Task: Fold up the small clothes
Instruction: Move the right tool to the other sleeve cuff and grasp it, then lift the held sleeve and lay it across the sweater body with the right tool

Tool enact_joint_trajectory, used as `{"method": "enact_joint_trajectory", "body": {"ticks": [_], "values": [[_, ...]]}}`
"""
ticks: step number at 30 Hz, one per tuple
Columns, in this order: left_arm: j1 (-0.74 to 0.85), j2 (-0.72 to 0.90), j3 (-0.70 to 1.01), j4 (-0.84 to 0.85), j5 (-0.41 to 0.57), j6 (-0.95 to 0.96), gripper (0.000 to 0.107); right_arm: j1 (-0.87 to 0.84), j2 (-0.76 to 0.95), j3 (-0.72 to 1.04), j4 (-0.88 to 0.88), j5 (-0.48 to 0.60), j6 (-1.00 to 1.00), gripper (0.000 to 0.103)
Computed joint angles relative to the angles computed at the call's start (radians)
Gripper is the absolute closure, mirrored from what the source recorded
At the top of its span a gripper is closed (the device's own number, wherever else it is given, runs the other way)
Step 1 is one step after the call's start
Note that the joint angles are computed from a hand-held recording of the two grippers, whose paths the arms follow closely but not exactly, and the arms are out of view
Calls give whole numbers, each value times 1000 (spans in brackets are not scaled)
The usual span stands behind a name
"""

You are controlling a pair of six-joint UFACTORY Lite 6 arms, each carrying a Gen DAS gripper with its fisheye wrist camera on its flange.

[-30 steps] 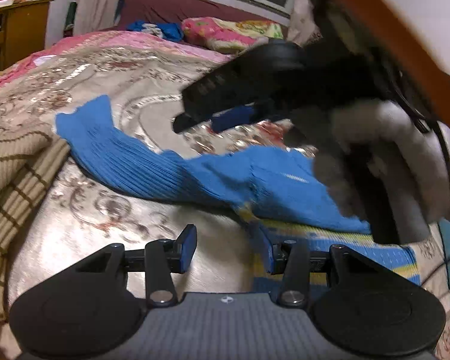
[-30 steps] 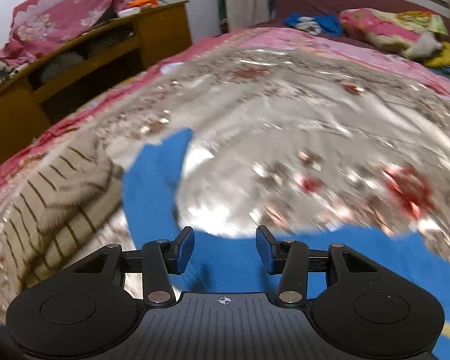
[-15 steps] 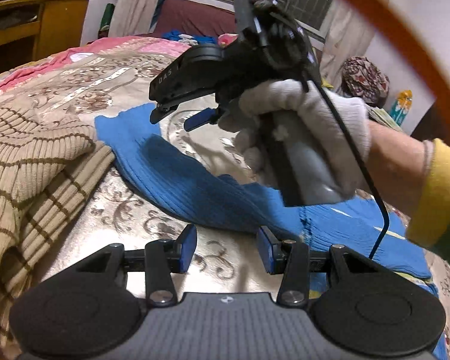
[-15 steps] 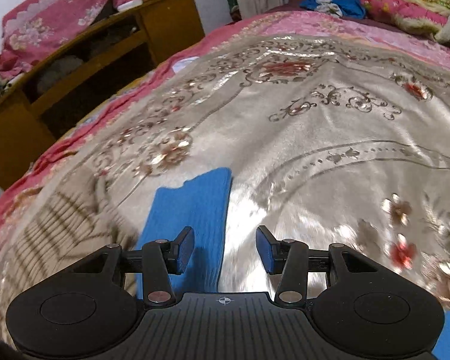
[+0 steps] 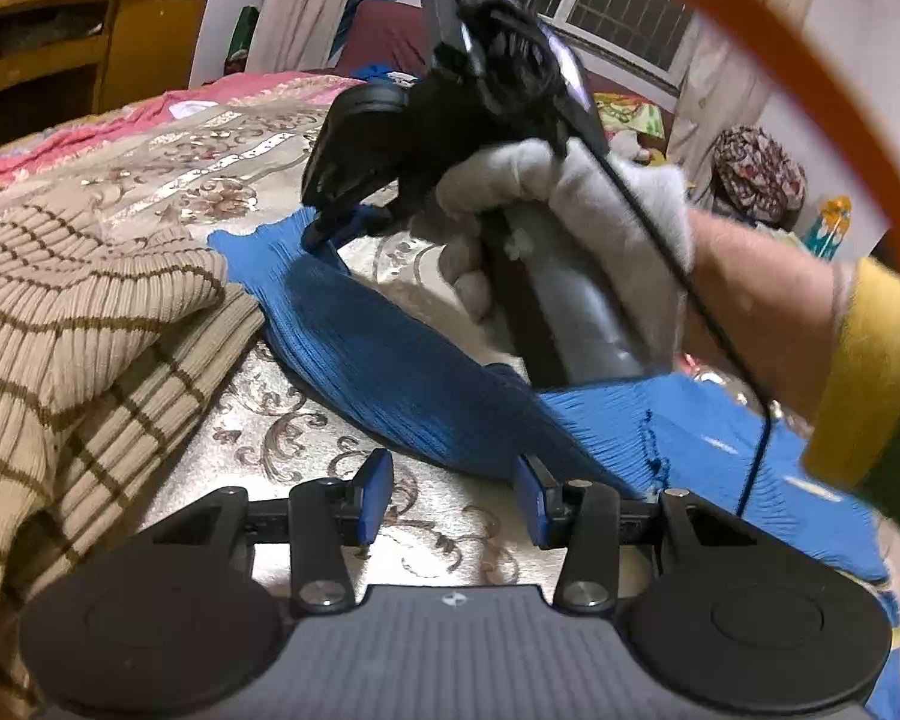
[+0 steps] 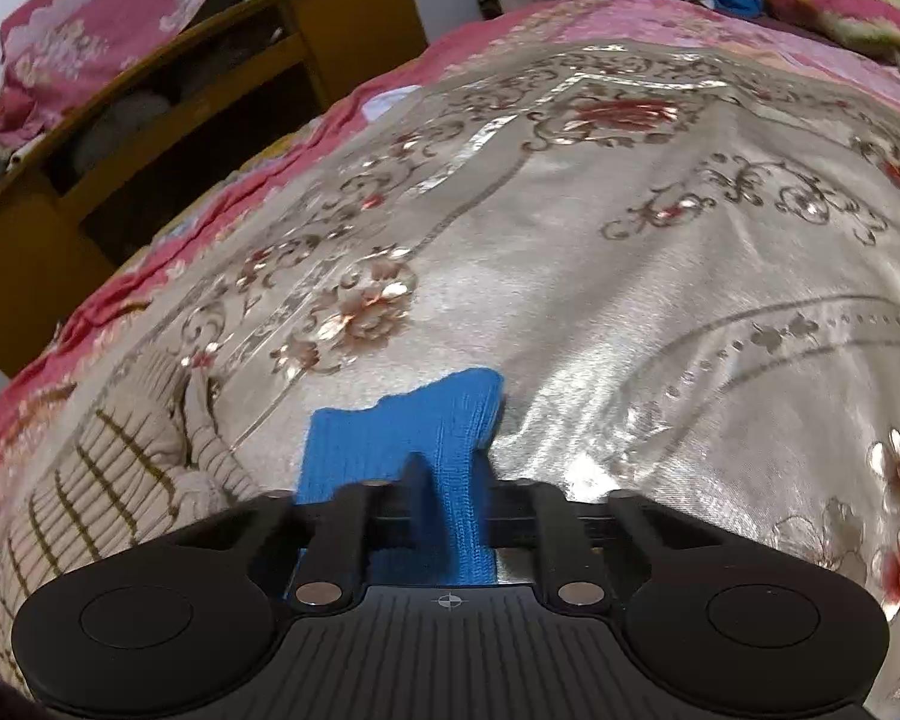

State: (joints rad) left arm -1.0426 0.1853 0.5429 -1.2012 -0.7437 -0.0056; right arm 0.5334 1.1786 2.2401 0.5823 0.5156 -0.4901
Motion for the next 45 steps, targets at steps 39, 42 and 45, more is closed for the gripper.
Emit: {"method": "enact_joint_trajectory", "body": {"ticks": [39, 42, 45], "values": [[-47, 484, 804, -574, -152, 850, 86, -804, -1076, -985, 544, 295, -696, 101], [-75, 512, 860, -575, -155, 894, 86, -917, -1089, -1011, 571, 362, -757, 101], [-114, 558, 910, -577, -149, 943, 86, -1064, -1109, -1064, 597, 452, -843, 101]]}}
